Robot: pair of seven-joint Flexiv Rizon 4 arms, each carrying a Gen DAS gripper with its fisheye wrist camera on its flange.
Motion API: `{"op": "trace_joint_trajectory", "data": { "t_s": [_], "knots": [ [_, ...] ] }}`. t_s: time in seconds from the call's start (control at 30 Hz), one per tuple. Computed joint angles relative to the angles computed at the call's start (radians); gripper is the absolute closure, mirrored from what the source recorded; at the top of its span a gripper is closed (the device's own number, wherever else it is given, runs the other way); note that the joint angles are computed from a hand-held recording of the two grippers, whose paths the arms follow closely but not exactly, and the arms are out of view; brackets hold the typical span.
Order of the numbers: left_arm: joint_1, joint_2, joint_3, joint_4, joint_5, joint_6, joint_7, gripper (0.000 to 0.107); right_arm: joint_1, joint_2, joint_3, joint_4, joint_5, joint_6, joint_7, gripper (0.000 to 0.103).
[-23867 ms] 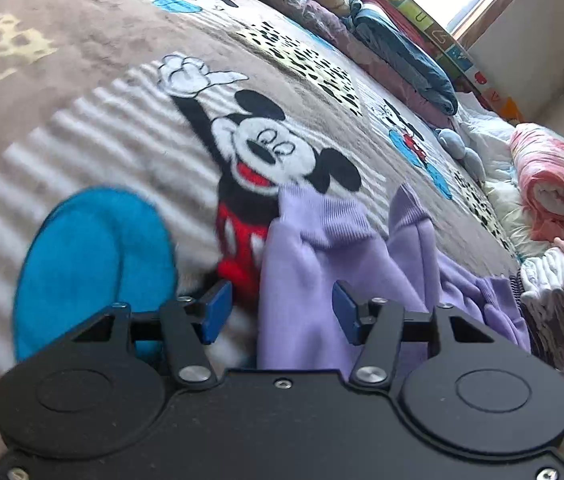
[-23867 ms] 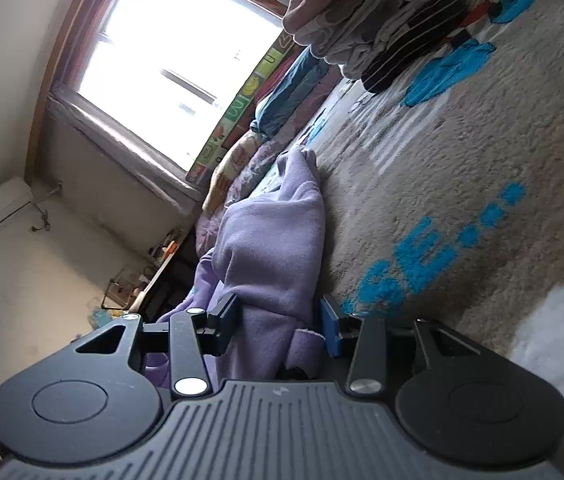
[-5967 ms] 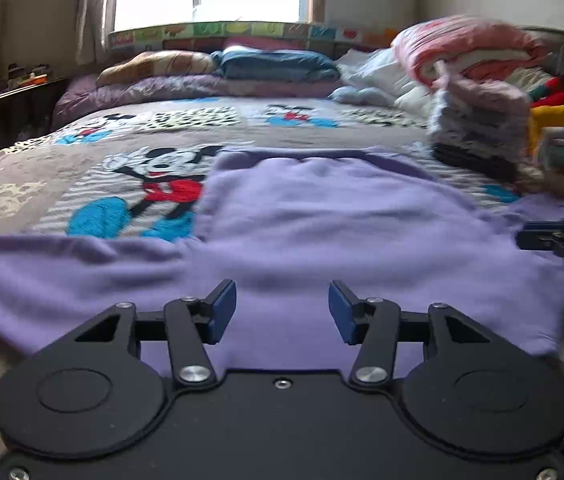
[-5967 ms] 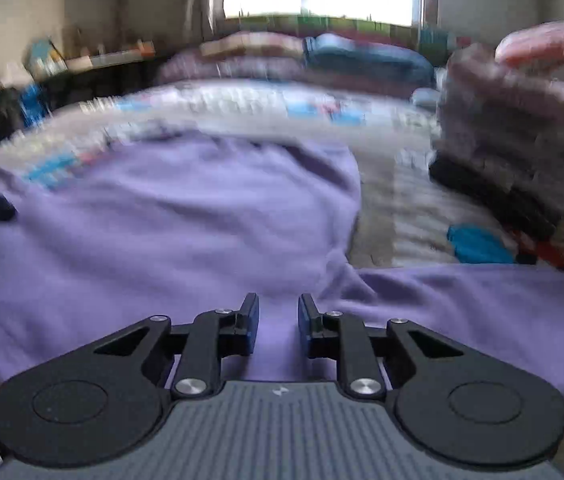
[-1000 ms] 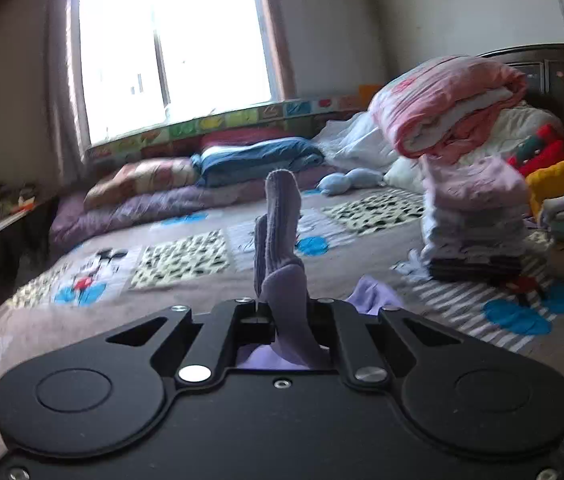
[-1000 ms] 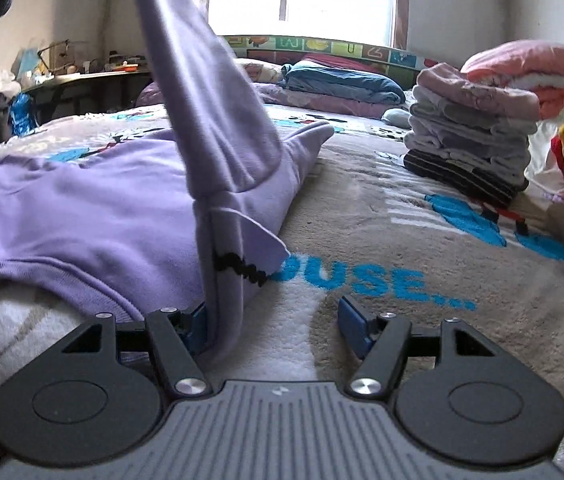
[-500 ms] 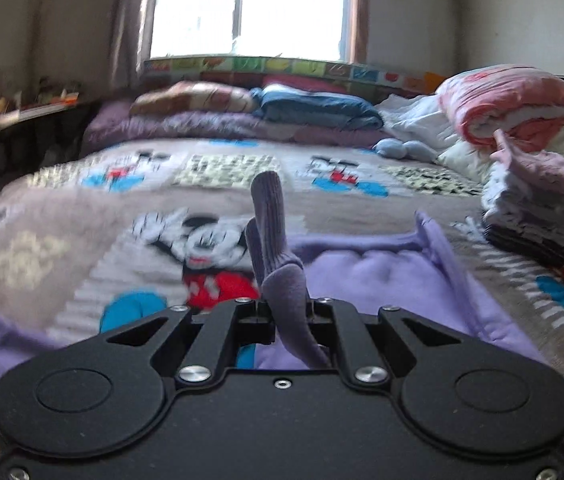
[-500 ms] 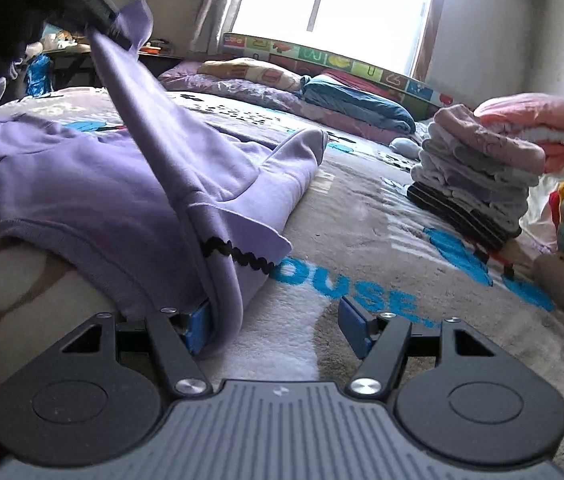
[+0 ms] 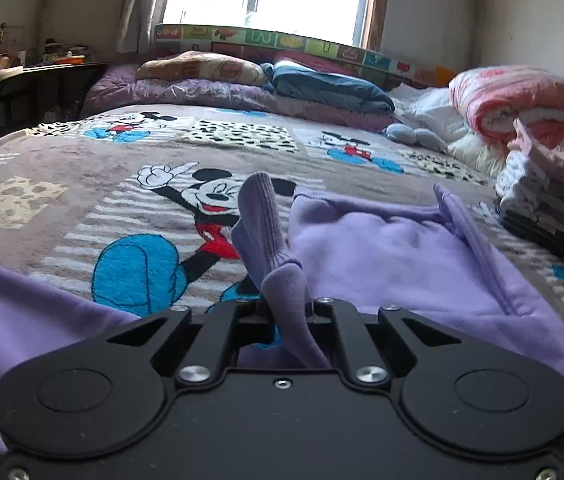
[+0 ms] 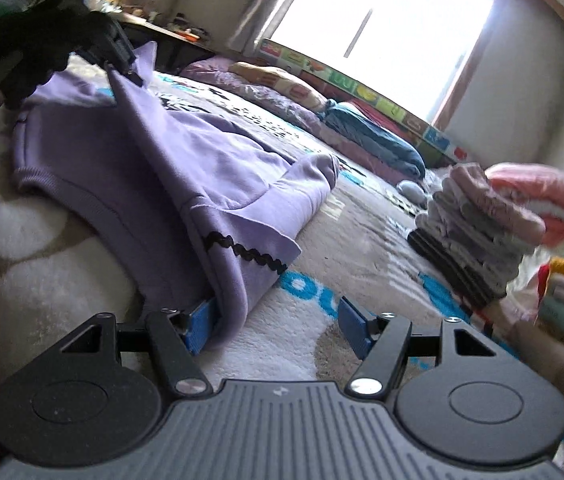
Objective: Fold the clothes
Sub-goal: 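Lift the held sleeve cuff with the left gripper over the sweatshirt body, then lower the sleeve onto the sweatshirt body and open the left gripper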
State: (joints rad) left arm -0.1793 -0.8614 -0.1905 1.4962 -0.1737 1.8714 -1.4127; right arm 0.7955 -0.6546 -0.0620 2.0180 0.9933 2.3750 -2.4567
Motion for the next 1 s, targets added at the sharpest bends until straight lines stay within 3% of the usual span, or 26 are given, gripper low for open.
{"op": "trace_joint_trajectory", "data": {
  "t_s": [0.1,0.23,0.4,0.5,0.6,0.73,0.8,0.87,0.93,1.0],
  "knots": [
    [-0.011,-0.001,0.02,0.0,-0.009,-0.005,0.001,0.101,-0.001,0.025,0.012,0.027,-0.019,-0.005,-0.006,0.037],
    [0.012,0.008,-0.006,0.015,0.005,0.002,-0.001,0.101,-0.057,0.048,0.092,0.114,-0.189,0.063,0.122,0.036],
    [0.004,0.019,0.007,0.027,0.016,0.006,0.011,0.101,-0.073,0.024,0.101,0.135,-0.333,0.124,0.222,0.032],
    [-0.042,0.016,0.07,0.015,-0.021,-0.021,0.015,0.101,-0.105,0.009,0.11,0.129,-0.426,0.124,0.293,0.031],
    [-0.078,0.006,0.12,-0.001,-0.049,-0.035,0.02,0.1,-0.19,0.033,0.145,0.15,-0.57,-0.025,0.428,0.026],
    [-0.103,0.0,0.152,-0.008,-0.066,-0.004,0.026,0.1,-0.198,0.029,0.135,0.179,-0.665,0.001,0.495,0.024],
    [-0.105,-0.001,0.155,-0.01,-0.071,0.002,0.034,0.1,-0.169,0.014,0.111,0.189,-0.661,0.08,0.49,0.026],
    [-0.127,-0.006,0.186,-0.025,-0.089,-0.051,0.054,0.101,-0.171,0.004,0.11,0.193,-0.669,0.121,0.502,0.023],
    [-0.187,-0.014,0.273,-0.049,-0.122,-0.144,0.062,0.1,-0.213,0.012,0.127,0.2,-0.721,0.052,0.566,0.017],
    [-0.191,-0.012,0.285,-0.05,-0.116,-0.162,0.05,0.1,-0.235,0.016,0.13,0.203,-0.755,-0.02,0.62,0.013]
  ]
}}
